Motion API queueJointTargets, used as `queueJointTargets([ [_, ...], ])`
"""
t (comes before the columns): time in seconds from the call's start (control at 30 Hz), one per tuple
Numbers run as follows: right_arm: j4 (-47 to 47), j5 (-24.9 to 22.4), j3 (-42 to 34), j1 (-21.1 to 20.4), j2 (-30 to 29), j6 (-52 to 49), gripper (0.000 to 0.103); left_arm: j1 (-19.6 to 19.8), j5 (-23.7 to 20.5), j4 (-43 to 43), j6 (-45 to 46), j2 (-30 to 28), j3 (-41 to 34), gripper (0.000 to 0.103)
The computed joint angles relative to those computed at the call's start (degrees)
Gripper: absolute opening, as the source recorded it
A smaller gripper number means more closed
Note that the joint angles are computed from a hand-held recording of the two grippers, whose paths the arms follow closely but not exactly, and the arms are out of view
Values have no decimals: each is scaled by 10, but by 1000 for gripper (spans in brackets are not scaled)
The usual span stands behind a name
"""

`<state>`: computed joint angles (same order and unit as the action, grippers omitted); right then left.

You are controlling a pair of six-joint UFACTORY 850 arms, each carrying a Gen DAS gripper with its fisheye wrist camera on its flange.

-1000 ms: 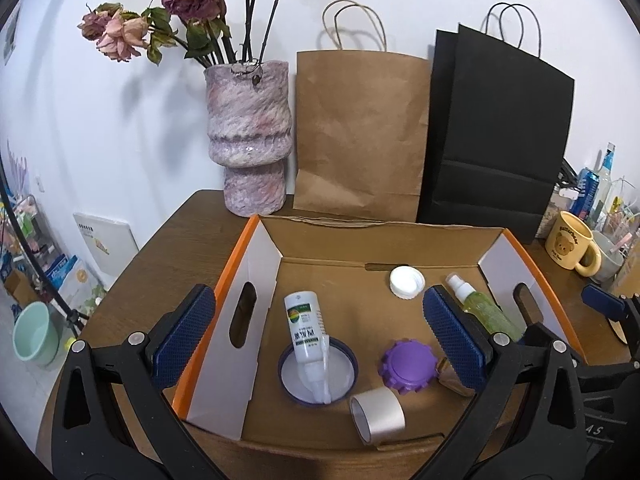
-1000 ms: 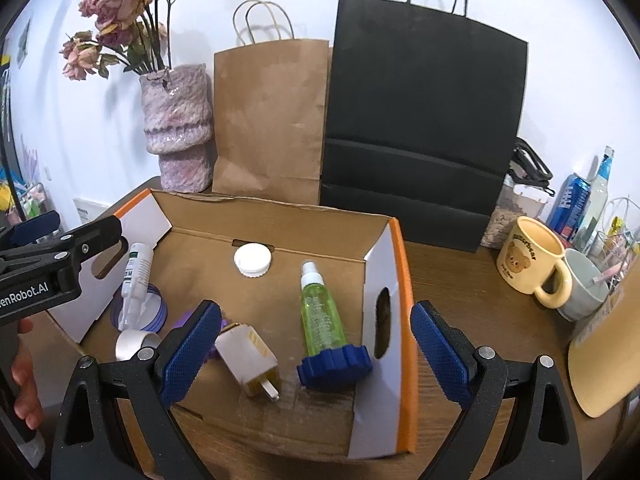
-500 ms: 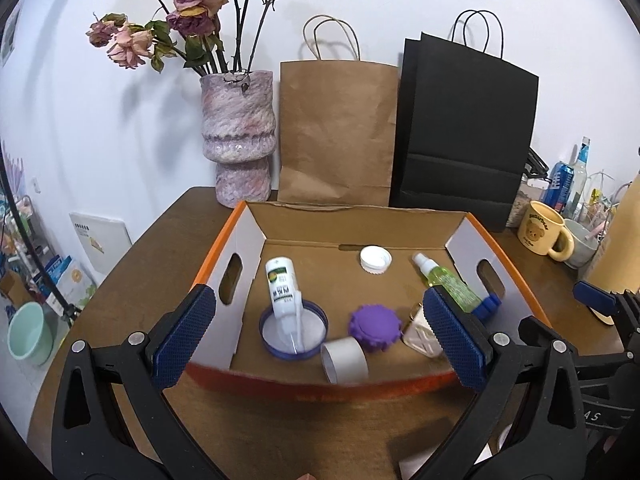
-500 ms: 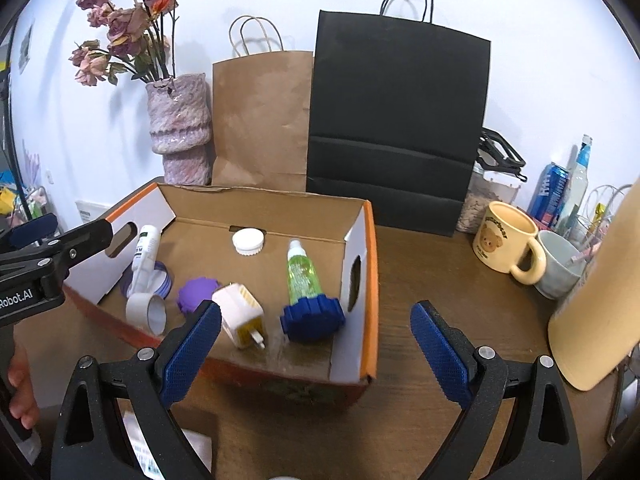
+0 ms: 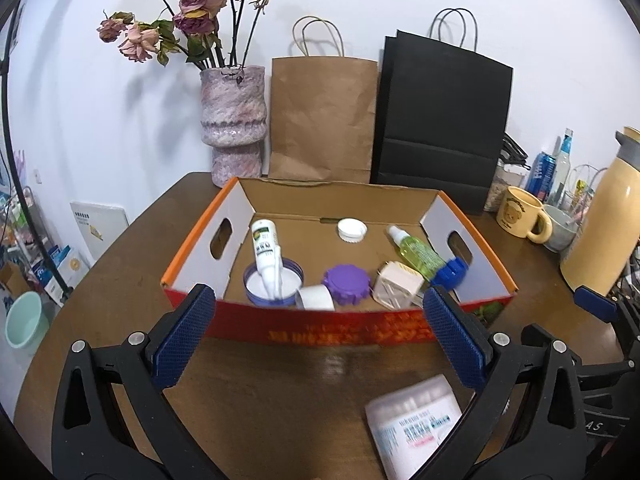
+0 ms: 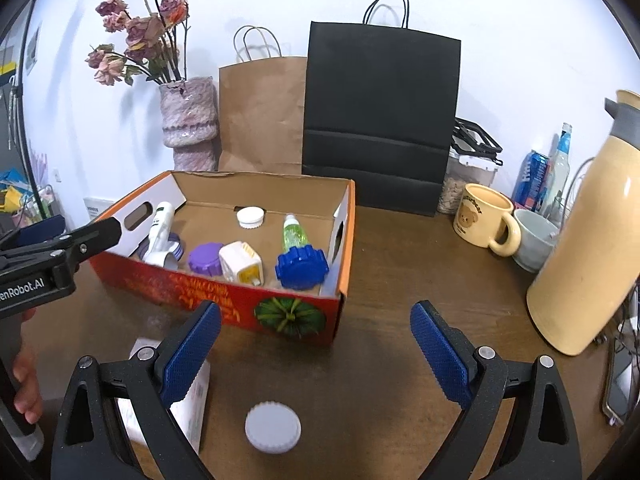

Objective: Organize rigid objects
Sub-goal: 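Withdraw both grippers from the box back over the table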

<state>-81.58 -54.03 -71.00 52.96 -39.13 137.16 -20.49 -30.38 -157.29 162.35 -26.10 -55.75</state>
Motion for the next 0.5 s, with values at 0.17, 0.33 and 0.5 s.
queueJointTargets([
  [0.17, 2, 5, 23, 14, 7, 22, 99, -7, -12, -6, 11, 18, 32, 103],
  [0.33, 7, 7, 45, 28, 14, 43, 99, -14, -15, -9, 17, 26, 53, 103],
  [0.5, 15, 9, 64, 41, 18, 60, 99, -20, -14, -14, 22, 32, 72, 103],
])
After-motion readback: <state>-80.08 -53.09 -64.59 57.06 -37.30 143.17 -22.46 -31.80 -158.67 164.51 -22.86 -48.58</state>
